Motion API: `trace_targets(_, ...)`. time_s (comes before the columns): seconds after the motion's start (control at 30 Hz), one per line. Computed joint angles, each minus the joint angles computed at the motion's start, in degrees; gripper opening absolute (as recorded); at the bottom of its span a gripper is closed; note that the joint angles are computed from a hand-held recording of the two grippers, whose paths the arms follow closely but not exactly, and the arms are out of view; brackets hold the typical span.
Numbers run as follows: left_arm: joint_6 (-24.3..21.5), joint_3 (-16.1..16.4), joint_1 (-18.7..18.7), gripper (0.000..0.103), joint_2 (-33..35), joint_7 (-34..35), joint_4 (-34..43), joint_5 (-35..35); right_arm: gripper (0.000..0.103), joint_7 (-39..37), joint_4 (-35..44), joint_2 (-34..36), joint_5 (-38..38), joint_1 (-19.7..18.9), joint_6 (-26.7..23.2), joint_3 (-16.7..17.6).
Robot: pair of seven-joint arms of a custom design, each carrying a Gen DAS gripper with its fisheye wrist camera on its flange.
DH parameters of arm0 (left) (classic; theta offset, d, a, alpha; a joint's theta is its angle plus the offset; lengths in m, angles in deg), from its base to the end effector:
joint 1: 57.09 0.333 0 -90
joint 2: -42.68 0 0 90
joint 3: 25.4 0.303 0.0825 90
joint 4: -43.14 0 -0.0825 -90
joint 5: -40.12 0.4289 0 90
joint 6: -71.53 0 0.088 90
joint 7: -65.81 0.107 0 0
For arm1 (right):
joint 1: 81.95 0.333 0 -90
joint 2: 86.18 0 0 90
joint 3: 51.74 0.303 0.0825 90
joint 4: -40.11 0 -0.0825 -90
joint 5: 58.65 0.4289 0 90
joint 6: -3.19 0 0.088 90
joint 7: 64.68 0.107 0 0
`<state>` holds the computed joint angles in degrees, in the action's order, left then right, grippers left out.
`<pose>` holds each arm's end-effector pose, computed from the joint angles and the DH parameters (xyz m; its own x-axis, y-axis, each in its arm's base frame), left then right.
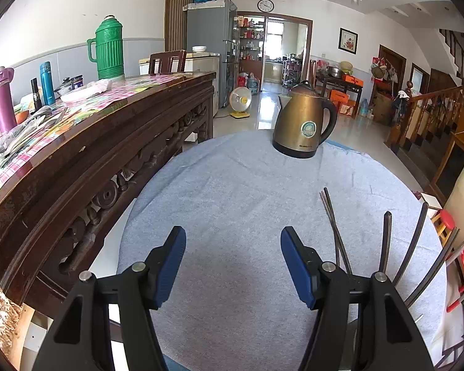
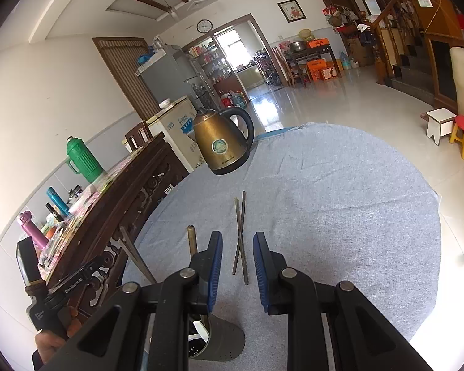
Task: Organize utensils
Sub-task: 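Move the open right tool toward the last two chopsticks on the cloth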
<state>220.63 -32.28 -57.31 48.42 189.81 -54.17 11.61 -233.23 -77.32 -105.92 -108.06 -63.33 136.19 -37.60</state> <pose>0.6826 -0.0715 0.5968 -0.4012 -0.9146 0.0508 -0.5934 0.2172 -0.7750 0.4598 0.2999 0.6351 -0.4527 -0.7733 -0.4440 -0.3193 0.6055 -0.7290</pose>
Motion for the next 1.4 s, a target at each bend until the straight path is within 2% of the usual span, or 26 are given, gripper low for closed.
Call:
trace_targets(0.57, -0.2, -0.03, -0.05, 0.064, 0.39, -0.45, 0.34, 0.74, 0.023, -0.85, -0.06, 0.46, 1.04, 0.07, 0.83, -0.5)
trace_targets(1.4, -1.8, 0.25, -0.92, 0.064, 4.67, -4.82, 3.86, 6.72, 0.023, -2.02, -0.3, 2.81, 3.98, -0.24, 3.31, -2.32)
